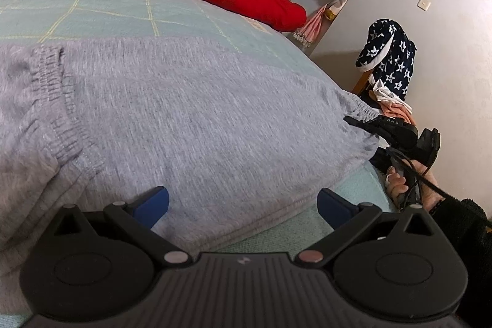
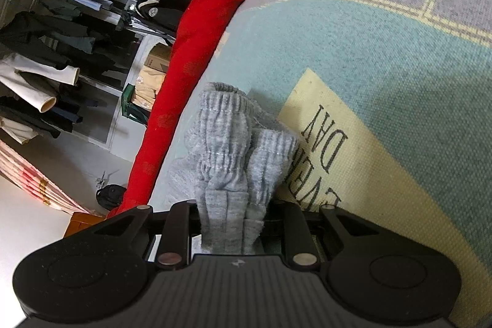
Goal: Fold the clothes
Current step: 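Close the right gripper on the grey socks, then lift the grey socks off the bed with the right gripper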
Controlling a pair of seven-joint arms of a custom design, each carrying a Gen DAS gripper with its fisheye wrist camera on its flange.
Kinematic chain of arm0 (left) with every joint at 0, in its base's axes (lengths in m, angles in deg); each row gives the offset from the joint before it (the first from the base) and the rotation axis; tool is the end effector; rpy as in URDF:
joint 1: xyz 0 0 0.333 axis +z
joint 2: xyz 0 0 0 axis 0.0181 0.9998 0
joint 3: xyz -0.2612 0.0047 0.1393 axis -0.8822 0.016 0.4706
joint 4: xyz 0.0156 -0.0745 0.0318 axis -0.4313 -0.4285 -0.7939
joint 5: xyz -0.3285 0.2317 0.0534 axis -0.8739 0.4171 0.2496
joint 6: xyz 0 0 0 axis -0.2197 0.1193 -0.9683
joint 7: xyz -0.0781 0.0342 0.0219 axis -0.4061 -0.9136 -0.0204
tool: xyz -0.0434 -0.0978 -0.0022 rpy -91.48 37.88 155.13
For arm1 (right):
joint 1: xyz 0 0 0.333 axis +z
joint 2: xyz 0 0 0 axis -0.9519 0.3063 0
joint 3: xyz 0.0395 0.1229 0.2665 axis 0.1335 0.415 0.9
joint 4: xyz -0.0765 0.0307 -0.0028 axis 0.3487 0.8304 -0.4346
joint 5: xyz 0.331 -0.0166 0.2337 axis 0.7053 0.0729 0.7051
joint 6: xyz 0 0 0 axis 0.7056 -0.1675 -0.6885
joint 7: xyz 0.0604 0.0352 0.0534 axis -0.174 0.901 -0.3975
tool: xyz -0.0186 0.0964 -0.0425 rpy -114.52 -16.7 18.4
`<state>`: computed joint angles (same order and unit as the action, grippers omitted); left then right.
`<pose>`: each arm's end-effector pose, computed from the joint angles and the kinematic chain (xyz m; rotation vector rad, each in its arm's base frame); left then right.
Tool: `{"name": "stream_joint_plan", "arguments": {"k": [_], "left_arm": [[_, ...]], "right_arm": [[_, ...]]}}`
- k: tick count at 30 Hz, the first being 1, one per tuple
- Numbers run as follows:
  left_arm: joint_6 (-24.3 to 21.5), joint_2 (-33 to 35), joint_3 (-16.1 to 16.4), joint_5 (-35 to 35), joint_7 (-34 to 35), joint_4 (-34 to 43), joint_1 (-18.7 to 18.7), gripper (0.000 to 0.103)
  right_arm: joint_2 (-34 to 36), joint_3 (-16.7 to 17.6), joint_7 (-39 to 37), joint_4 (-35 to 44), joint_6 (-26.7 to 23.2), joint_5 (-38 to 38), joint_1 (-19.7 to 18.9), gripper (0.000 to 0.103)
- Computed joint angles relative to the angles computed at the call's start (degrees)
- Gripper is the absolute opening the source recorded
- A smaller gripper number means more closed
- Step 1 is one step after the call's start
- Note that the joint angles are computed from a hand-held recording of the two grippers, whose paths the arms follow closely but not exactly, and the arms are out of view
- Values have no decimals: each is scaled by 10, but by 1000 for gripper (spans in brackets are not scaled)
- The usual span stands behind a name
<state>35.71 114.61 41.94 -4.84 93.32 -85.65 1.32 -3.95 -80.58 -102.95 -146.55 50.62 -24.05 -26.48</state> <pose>0.7689 -0.2129 0.3360 0.9659 -2.4495 1.3173 0.4535 0.4738 0.3181 -0.1448 1.9369 -0.4282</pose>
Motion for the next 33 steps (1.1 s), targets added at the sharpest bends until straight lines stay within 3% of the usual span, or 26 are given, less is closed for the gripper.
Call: {"name": "stream_joint_plan", "arguments": {"k": [18,26,33], "left_arm": [[-4,13,1,12,1,21,-5,102],[21,-17,2,11,20,-22,-2,102],[30,-51,7,11,50,-67,4,102]], "right_arm": [[0,2,18,-12,-22,-36,4,22],[-3,4,9,-12,-16,-32,2,22],[-22,8,-51,-7,13,0,-12,23]]}}
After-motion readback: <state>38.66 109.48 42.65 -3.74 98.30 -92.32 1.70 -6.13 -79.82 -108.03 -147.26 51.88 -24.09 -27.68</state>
